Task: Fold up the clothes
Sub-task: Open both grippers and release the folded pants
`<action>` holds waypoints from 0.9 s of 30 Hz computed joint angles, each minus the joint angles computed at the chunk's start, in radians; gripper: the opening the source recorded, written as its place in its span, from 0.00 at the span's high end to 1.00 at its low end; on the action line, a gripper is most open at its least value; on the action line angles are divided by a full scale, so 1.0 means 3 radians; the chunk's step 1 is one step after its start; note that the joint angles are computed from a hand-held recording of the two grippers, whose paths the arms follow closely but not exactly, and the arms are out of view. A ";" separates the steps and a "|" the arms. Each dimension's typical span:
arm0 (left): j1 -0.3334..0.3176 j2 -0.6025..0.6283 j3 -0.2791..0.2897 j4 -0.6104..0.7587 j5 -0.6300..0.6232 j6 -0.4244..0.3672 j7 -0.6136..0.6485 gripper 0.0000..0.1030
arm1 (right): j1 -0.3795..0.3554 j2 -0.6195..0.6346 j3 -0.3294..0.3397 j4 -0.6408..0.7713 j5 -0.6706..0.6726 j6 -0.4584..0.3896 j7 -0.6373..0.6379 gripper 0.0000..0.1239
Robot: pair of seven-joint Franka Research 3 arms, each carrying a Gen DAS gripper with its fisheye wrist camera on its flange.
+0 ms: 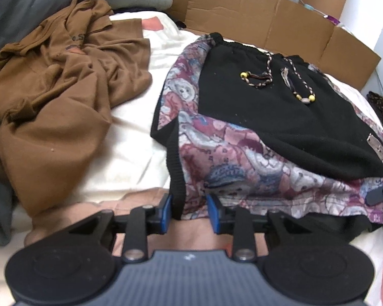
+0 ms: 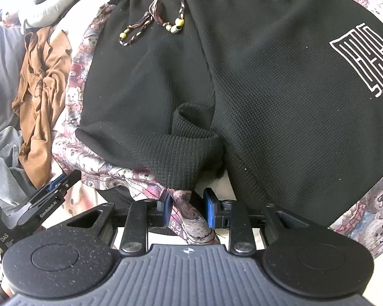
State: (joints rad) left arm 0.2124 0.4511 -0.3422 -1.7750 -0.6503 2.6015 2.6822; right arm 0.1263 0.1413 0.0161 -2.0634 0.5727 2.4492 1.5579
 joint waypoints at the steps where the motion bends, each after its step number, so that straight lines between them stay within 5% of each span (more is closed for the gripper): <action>1: 0.0004 -0.0009 -0.0010 -0.0026 -0.0019 0.0032 0.0019 0.70 | 0.0001 0.0003 0.0002 -0.0001 0.0006 0.0000 -0.0003 0.78; 6: -0.0001 -0.0033 0.0004 -0.0048 -0.0040 -0.0009 -0.0070 0.89 | 0.0007 0.0012 0.0011 -0.0008 0.0039 -0.0015 -0.0032 0.78; 12: -0.0036 -0.0090 0.0093 -0.0019 0.0085 -0.0209 -0.0239 0.90 | 0.0011 0.0001 0.0013 -0.0028 0.0065 -0.0032 -0.0052 0.78; 27: -0.0003 -0.0300 0.0455 0.0323 0.0253 -0.1227 -0.0834 0.91 | -0.0016 -0.0098 -0.0006 -0.0090 0.0144 -0.0191 -0.0246 0.80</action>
